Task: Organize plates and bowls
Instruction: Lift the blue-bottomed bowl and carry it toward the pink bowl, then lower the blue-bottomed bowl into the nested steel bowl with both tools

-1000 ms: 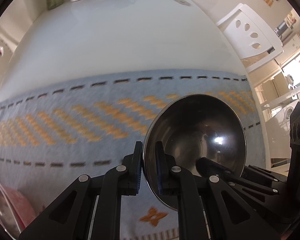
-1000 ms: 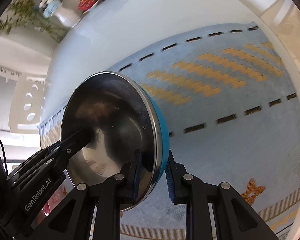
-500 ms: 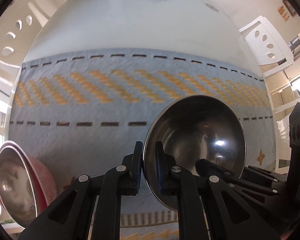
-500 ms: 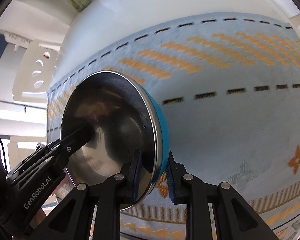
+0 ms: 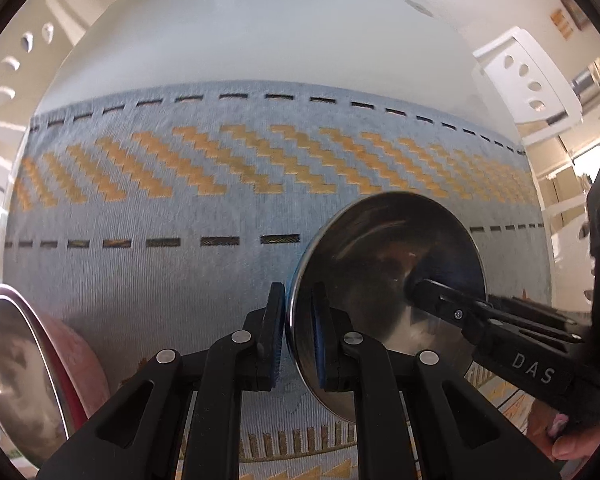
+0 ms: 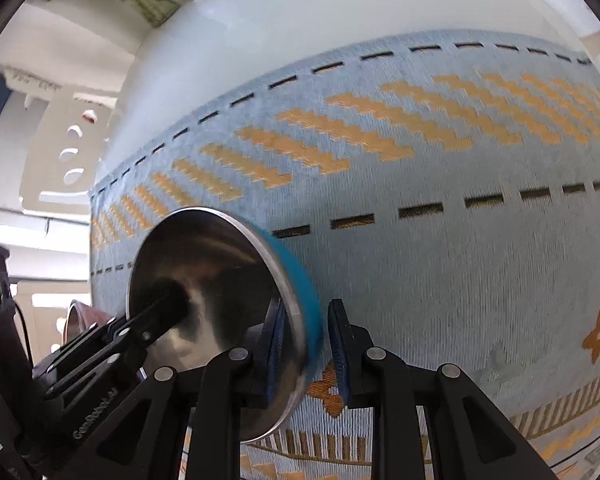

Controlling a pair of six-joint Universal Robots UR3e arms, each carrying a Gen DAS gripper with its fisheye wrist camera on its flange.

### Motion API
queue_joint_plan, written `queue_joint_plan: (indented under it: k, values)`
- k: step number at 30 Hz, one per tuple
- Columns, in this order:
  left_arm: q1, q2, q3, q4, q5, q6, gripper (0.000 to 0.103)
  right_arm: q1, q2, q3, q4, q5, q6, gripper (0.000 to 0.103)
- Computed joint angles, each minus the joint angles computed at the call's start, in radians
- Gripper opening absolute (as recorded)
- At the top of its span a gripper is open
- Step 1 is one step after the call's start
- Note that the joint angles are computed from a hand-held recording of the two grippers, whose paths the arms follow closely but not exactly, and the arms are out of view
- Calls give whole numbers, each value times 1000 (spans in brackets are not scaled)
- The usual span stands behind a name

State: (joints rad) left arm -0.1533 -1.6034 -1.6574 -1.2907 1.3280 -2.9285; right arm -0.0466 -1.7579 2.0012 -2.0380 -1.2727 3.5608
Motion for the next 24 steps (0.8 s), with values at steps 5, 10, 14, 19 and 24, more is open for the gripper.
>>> queue_joint_plan:
  k: [5,10,14,19,24]
  values:
    - [-1,20,15,-22,1,12,9,34,-15,-37,51,-47,2,22]
    - [26,56,40,-73,-19,44,9,43,-48,-58,89,-51,9,22]
    - [49,75,69,-112,-29,65,9,69,-41,-127,131,-59,32,22]
    - [110,104,110,-181,-53,112,9,101,-20,-231,182,-65,65,22]
    - [197,131,158,-250,-82,167,9,174,65,-383,227,-80,107,22]
